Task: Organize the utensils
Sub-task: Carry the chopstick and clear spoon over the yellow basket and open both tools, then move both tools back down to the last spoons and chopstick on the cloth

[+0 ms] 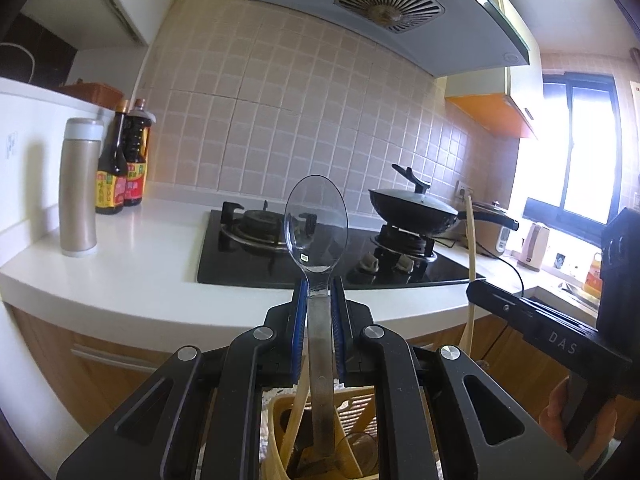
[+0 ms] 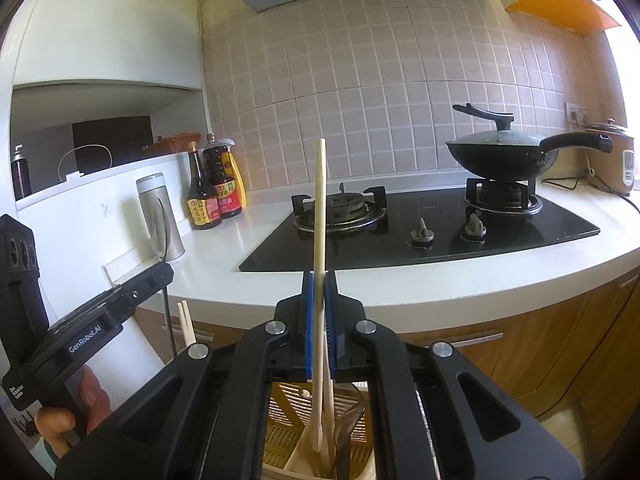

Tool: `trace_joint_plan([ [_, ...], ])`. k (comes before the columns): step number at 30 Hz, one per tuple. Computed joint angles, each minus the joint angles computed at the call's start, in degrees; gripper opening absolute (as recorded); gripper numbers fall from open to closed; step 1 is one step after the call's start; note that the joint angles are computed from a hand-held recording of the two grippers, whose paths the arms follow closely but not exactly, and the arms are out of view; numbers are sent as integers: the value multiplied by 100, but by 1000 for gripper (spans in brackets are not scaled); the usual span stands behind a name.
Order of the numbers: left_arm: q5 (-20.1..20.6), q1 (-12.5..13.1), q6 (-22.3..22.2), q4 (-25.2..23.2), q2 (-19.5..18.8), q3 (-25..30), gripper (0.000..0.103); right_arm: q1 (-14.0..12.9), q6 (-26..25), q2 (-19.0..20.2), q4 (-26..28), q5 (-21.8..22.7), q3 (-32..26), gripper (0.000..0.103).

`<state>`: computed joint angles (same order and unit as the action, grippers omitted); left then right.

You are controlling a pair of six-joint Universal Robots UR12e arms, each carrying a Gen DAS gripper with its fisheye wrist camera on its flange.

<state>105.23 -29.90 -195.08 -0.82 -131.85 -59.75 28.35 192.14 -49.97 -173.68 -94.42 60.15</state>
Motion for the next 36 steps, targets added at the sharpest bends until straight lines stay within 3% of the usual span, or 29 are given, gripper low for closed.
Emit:
trace_joint_plan([
  [5,54,-13,163,39,-25,-24,11,0,-11,-27,-239,31,161,4],
  [9,-25,-2,212,-8,15,-126,13,15,-258,-134,-60,137,325,6],
  [10,-51,2,203,-28,36,-163,17,21,-284,-167,-32,130,371,7],
  [14,-137,-7,235,-12,172,-383,41,23,-284,-354,12,204,637,29],
  [17,-255,-13,241,-10,339,-620,48,27,-257,-513,-13,230,861,50],
  [27,-679,-36,25,38,961,-1408,59,150,-417,-1017,471,102,1402,50],
  [33,-394,-171,260,-344,1305,-1715,62,305,-624,-1230,1347,-155,1446,50],
  [36,-274,-245,337,-562,1471,-1865,64,372,-649,-1335,2130,-74,1405,50],
])
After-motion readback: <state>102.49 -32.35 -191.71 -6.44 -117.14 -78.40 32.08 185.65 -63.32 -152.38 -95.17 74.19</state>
